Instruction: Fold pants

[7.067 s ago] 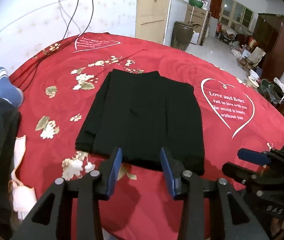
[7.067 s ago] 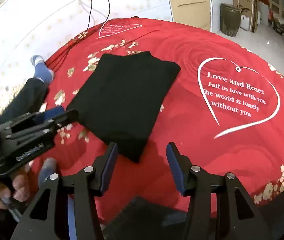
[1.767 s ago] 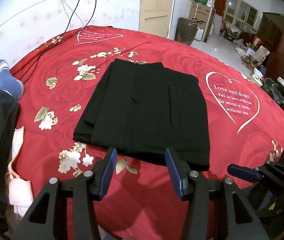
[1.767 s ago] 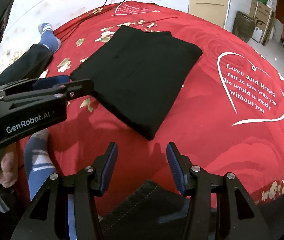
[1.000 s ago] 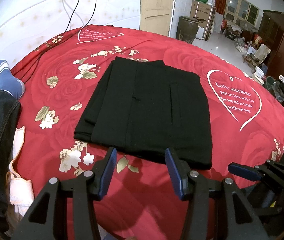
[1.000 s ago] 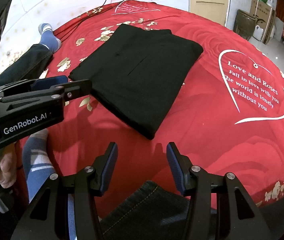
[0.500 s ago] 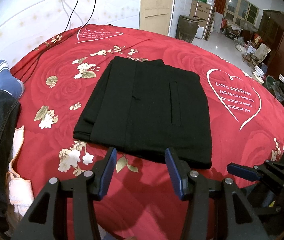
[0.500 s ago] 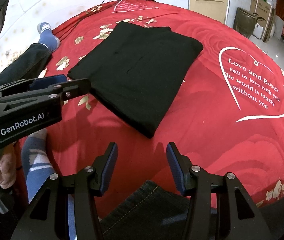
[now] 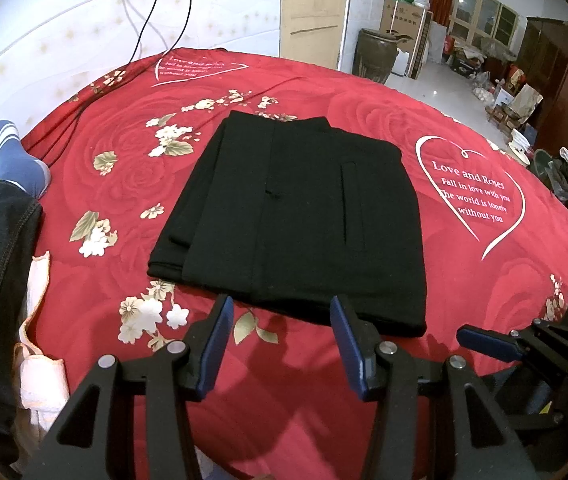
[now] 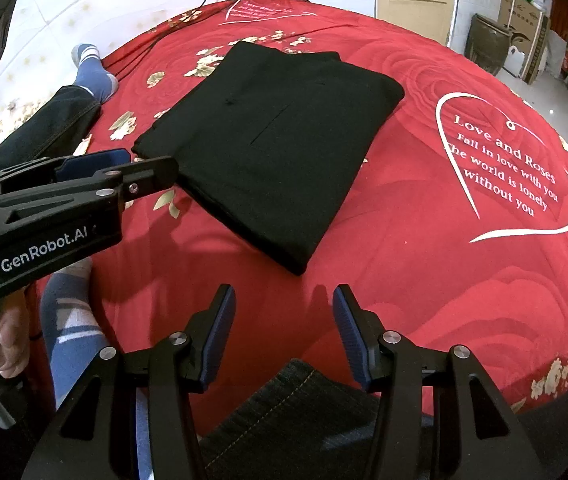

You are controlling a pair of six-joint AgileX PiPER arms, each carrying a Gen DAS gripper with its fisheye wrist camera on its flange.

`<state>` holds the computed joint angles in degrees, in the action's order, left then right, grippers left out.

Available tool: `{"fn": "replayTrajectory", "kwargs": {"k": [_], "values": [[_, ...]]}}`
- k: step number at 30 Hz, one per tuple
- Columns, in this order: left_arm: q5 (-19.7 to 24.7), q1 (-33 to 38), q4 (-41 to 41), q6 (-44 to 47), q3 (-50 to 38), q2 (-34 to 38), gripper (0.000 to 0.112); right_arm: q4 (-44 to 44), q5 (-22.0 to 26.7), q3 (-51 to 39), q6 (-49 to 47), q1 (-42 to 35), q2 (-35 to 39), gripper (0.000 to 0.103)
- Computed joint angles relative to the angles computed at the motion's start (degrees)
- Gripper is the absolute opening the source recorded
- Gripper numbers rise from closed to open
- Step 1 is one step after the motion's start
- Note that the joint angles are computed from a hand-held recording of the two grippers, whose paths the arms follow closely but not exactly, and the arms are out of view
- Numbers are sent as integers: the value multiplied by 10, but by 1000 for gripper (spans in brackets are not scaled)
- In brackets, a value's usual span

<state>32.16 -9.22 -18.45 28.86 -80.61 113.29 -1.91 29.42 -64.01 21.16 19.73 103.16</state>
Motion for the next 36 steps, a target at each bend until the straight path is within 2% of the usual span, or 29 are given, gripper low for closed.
{"fn": "replayTrajectory", "kwargs": {"k": [21, 36], "values": [[1, 0, 2, -2, -1, 0, 53, -2, 2, 0, 2, -1, 2, 51], [-5, -2, 10, -8, 4, -2, 53, -46, 39, -21, 39, 14, 20, 51]]}}
